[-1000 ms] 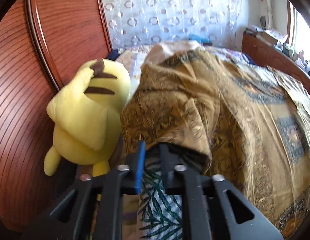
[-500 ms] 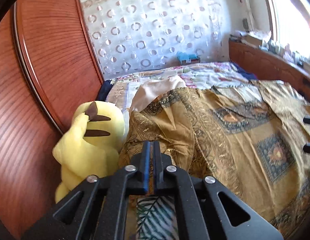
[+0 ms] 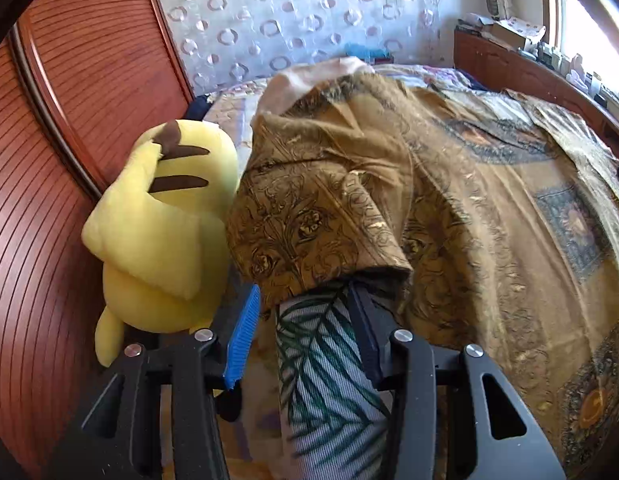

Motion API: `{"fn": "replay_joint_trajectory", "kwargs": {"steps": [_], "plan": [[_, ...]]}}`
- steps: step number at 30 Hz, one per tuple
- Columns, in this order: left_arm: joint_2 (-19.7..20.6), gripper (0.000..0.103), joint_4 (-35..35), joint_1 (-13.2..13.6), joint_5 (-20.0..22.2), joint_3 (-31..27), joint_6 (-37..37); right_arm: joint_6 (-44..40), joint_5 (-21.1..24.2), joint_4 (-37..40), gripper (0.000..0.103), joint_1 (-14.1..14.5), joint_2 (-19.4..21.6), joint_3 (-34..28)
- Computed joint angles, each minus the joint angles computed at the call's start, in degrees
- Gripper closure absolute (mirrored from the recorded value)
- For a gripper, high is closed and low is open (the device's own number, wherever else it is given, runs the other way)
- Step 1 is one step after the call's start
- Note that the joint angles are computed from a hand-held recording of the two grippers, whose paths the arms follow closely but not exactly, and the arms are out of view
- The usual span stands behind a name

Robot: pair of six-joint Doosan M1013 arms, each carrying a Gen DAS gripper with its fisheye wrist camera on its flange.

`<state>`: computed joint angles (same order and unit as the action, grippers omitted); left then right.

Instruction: Fold small clothes

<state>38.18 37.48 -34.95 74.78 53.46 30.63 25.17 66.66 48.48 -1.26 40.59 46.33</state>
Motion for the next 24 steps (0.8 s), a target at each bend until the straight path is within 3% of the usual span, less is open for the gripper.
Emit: {"fn": "replay_joint_trajectory", "kwargs": {"steps": [1, 2, 4, 6, 9, 11, 15, 19, 21, 22, 24], "plan": [[0.4, 0.063, 0.2, 0.2, 0.3, -0.6, 0.4, 0.3, 0.0, -0.1, 0.001, 0.0, 0.1, -0.2], [0.7, 0.079, 0.6, 0.4, 0.3, -0.8, 0.6, 0.6, 0.0, -0.3, 0.001, 0.0, 0.2, -0.3], [1.2, 0.100, 1.5, 0.7, 1.2, -1.8, 0.4, 1.0, 0.0, -0.5, 0.001, 0.1, 0.3, -0.5], [1.0, 0.100, 3.6, 0.6, 0.6, -2.0, -0.9, 1.4, 0.2, -0.8, 0.001, 0.1, 0.5, -0.7], [1.6, 0.100, 13.7, -1.4, 3.4, -3.5, -3.9, 1.6, -0.1, -1.4, 0.001, 0.2, 0.5, -0.6], [1.8, 0.100, 18.5, -2.6, 2.8, -4.7, -4.2, 1.8, 0.2, -1.7, 0.001, 0.3, 0.6, -0.7], [3.3, 0.100, 17.7, -3.0, -1.1, -8.8, -0.4, 1.6, 0.4, -1.8, 0.001, 0.4, 0.6, -0.7], [5.8, 0.100, 12.0, -2.7, -7.5, -14.0, 4.3, 1.3, -0.3, -1.2, 0.001, 0.2, 0.3, -0.1], [6.9, 0.100, 9.5, -2.6, -8.5, -16.0, 6.8, 2.0, -0.2, -1.2, 0.001, -0.1, 0.5, -0.2], [7.4, 0.098, 7.7, -2.6, -9.0, -17.1, 8.3, 2.4, -0.2, -1.2, 0.001, -0.2, 0.5, -0.3], [8.2, 0.086, 6.1, -2.7, -8.3, -18.7, 10.3, 2.7, -0.3, -1.3, 0.001, -0.4, 0.4, -0.1]]}}
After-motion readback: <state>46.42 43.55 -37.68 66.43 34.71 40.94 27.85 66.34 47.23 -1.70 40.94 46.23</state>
